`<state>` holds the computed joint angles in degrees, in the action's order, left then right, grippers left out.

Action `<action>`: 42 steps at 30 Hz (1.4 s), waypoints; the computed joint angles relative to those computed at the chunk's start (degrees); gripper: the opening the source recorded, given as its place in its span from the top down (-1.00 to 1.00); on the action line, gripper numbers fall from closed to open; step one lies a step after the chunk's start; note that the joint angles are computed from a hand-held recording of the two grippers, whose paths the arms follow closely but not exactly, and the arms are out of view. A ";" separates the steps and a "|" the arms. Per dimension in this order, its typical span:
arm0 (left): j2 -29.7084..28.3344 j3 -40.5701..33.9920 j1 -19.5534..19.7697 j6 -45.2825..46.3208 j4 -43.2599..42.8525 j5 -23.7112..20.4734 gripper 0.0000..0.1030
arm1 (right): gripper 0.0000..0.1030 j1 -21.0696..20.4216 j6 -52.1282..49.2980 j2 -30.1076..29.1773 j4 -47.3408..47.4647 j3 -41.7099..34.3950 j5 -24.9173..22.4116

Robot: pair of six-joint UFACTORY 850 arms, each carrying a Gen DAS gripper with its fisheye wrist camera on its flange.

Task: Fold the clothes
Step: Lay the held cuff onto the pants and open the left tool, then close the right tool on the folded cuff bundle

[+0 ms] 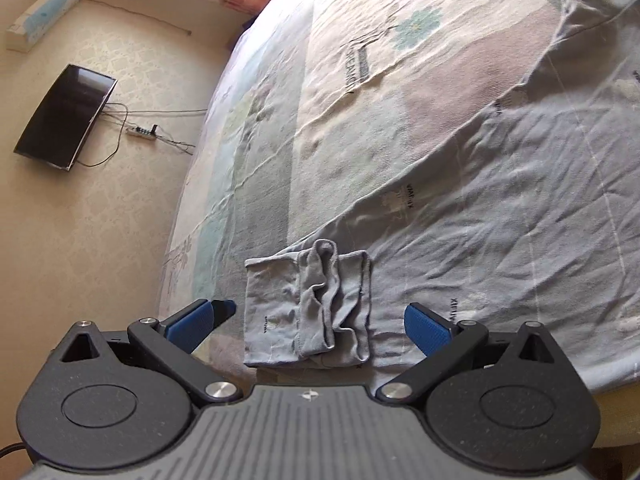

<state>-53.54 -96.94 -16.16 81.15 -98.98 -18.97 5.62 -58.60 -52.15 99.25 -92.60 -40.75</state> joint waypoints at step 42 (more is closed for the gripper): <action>6.54 12.75 1.02 23.51 -20.71 -2.40 -0.39 | 0.82 2.91 -4.62 -5.15 -3.39 -5.82 2.69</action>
<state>-47.00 -84.19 -15.14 104.66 -119.69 -21.37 8.53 -63.21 -57.30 95.85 -98.43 -38.06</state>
